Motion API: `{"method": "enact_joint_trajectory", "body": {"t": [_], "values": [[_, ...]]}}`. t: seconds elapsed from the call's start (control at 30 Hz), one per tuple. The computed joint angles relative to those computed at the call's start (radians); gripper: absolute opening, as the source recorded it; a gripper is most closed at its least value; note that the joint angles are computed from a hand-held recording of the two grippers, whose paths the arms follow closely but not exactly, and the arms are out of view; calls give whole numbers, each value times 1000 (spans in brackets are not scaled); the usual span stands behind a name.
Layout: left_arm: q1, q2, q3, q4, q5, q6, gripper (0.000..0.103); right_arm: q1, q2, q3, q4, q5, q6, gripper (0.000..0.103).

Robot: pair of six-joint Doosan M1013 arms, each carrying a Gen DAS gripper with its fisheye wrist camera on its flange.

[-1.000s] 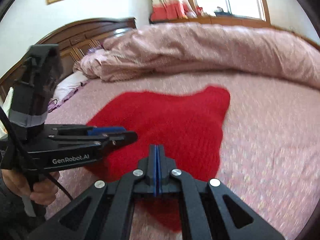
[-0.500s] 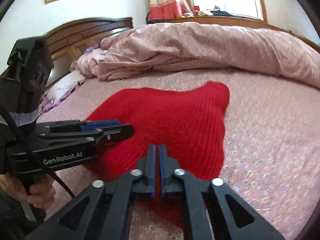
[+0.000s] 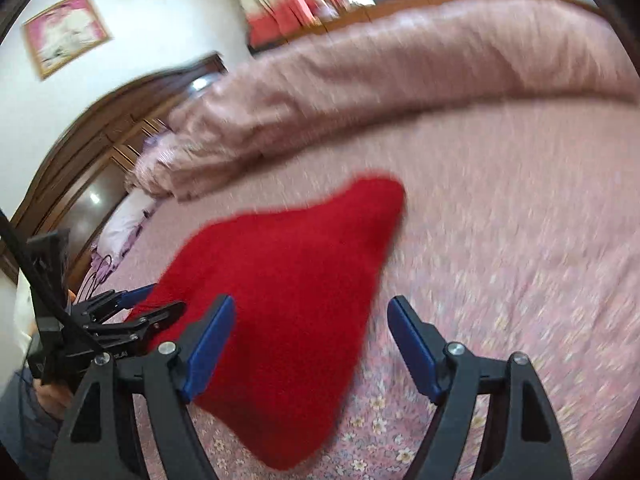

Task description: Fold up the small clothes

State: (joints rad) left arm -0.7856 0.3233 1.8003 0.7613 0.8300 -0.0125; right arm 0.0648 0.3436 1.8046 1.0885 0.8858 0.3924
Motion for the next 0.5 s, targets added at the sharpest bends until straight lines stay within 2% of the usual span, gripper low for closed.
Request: {"method": "enact_joint_trajectory", "body": {"t": [0.03,0.13,0.27,0.3,0.43,0.47,0.5], "values": [[2,-7,20,14,-21,-27,86,0,19,-16,-29,29,47,85],[27,-30,68,2,-115,-59,96,-22,77,-45,-2,159,137,94],[84,-64,156,-41,-377,-164,97,-42,148,-71,50,315,211,96],[94,-69,176,-27,-440,-208,97,-42,153,-67,66,326,205,96],[106,-82,222,158,-575,-419,96,-30,159,-64,66,368,167,95],[112,-85,233,229,-631,-500,96,-22,162,-69,55,383,157,95],[114,-86,239,269,-657,-547,96,-16,158,-67,44,374,149,95]]}}
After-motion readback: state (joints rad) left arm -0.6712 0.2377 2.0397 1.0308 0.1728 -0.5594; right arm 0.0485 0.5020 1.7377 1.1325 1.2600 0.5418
